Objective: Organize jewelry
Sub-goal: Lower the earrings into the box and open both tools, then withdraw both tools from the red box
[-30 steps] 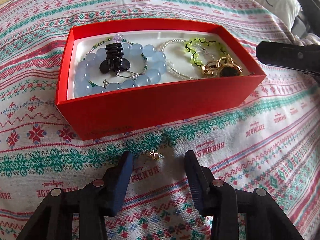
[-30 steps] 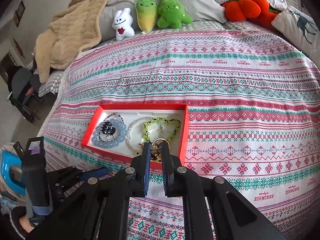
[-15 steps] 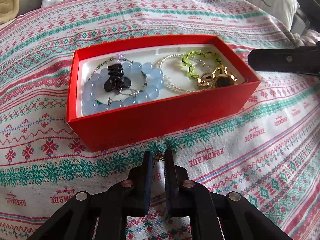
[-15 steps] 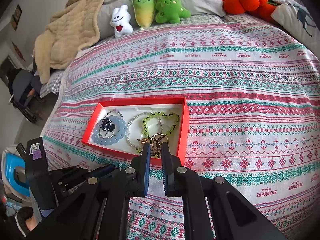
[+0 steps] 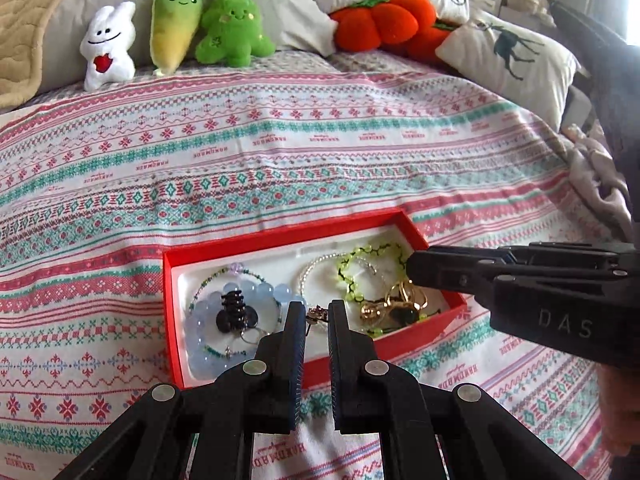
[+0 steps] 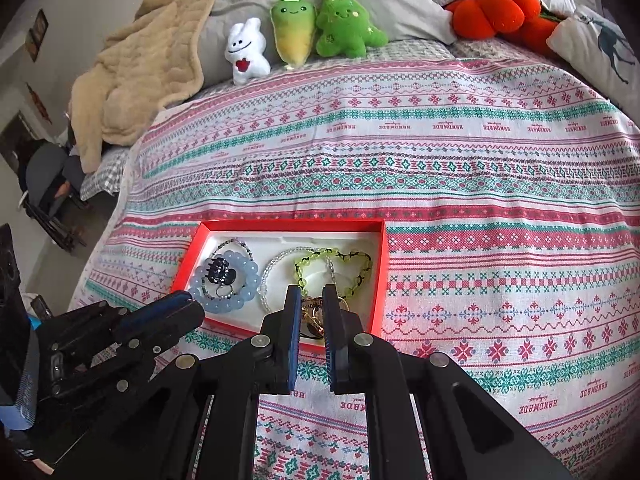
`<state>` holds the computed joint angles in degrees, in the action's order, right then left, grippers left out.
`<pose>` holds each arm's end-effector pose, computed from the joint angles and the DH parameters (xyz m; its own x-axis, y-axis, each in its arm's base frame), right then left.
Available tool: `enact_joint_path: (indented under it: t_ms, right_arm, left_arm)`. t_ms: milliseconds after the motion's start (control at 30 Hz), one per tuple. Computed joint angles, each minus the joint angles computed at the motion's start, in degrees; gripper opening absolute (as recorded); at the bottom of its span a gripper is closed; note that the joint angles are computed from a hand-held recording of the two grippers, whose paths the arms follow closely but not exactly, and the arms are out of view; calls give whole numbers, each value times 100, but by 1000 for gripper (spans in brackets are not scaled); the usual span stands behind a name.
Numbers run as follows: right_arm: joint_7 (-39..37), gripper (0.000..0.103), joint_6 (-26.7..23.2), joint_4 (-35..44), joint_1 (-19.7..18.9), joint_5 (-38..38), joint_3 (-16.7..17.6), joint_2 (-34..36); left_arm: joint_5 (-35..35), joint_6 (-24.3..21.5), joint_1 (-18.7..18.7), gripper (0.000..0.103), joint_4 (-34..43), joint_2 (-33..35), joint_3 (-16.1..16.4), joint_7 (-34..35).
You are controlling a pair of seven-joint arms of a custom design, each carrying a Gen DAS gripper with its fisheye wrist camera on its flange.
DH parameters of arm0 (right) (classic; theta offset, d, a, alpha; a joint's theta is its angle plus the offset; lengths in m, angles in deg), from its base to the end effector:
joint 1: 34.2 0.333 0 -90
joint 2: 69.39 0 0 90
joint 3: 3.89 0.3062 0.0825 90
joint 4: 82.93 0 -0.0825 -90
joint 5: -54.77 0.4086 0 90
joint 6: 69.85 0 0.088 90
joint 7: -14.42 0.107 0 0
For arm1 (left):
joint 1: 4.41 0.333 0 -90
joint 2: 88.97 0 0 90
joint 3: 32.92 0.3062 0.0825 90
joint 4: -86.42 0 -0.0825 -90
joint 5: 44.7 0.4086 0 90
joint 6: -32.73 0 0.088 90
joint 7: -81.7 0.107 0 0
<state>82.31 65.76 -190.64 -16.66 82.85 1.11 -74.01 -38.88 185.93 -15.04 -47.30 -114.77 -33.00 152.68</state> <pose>0.5573 0.2392 0.5909 0.5575 -0.7927 -0.2467 -0.7331 -0.3307 -0.5943 0.4839 -0.0947 0.5844 0.0157 -0.9903 0.1383 -0.7066 -0.1089 -0.6992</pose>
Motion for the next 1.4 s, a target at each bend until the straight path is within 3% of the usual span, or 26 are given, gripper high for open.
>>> enact_joint_path:
  t_ms: [200,667,800,967,1067,1333,1400]
  right_arm:
    - [143,11,87,141,7,-5,3,222]
    - [282,14,25,471,37,18,-5,642]
    - [229,31,-111,460,8,145,-23,573]
    - [218,39,-192,265,-46,140,-55,286]
    - [214,49,-285,114,-84,53,-73,79]
    - [355,68,-253,-529,-168,-455,-17,-633]
    - [465,82,-251,-713,-211,-684,38,-825]
  left_arm:
    - [51,259,131,9,114,322,-26,-187]
    - [184,197,349,42,54,194,-108,-544]
    - [483,-101,485,46,3,-4,-243,-905]
    - [641,-396,459,77,-164,-341,-276,-1192]
    - [802,-692,481,88,-184,-472,-351,-1380]
    - [1485,-1613,598,101,-252,-861,-712,-2055]
    - [1559,-1821,544,102,-273,-948,-733,-2153]
